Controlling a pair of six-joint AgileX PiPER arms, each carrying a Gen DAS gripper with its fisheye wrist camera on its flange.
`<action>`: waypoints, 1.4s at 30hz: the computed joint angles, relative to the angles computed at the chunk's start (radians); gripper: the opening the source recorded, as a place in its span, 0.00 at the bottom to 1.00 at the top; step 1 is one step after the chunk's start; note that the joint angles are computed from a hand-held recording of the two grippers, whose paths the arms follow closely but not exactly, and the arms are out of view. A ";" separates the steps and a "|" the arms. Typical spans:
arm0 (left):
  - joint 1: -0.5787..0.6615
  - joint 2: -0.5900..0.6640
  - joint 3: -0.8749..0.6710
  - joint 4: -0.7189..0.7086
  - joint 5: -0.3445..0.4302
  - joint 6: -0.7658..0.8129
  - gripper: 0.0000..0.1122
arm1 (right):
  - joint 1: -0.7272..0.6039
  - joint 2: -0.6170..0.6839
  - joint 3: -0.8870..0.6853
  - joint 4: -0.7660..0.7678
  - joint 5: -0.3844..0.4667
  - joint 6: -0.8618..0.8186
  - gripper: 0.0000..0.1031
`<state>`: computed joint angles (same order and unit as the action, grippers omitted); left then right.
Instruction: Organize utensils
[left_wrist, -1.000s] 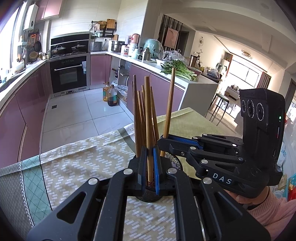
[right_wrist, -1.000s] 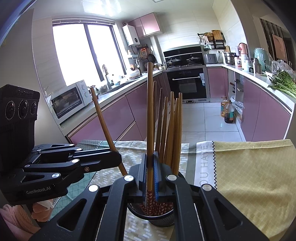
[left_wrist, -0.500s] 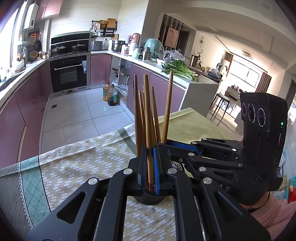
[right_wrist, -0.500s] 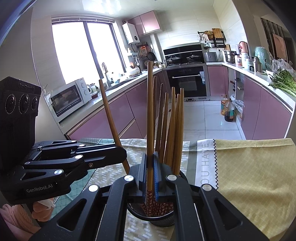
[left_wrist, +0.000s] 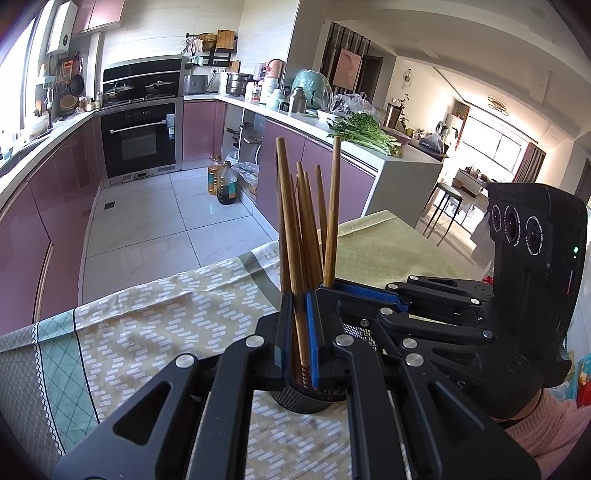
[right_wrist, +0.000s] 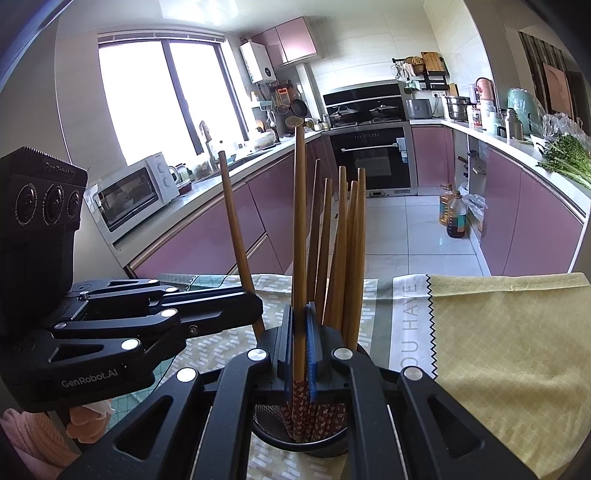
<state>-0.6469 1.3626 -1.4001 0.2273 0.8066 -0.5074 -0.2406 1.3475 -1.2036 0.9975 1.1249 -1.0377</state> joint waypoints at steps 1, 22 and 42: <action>0.004 0.004 -0.001 -0.005 -0.002 0.004 0.07 | -0.001 0.003 -0.001 -0.001 0.001 0.001 0.05; 0.065 0.018 0.066 -0.087 -0.062 0.060 0.09 | 0.012 0.032 -0.011 -0.012 -0.017 0.033 0.08; -0.353 -0.274 0.384 0.793 0.260 -0.859 0.87 | -0.080 -0.198 0.220 0.076 -0.049 -0.150 0.93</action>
<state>-1.0002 1.0885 -1.0157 1.0207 1.0668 -1.3660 -0.3209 1.1497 -0.9838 1.0735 1.0755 -1.1881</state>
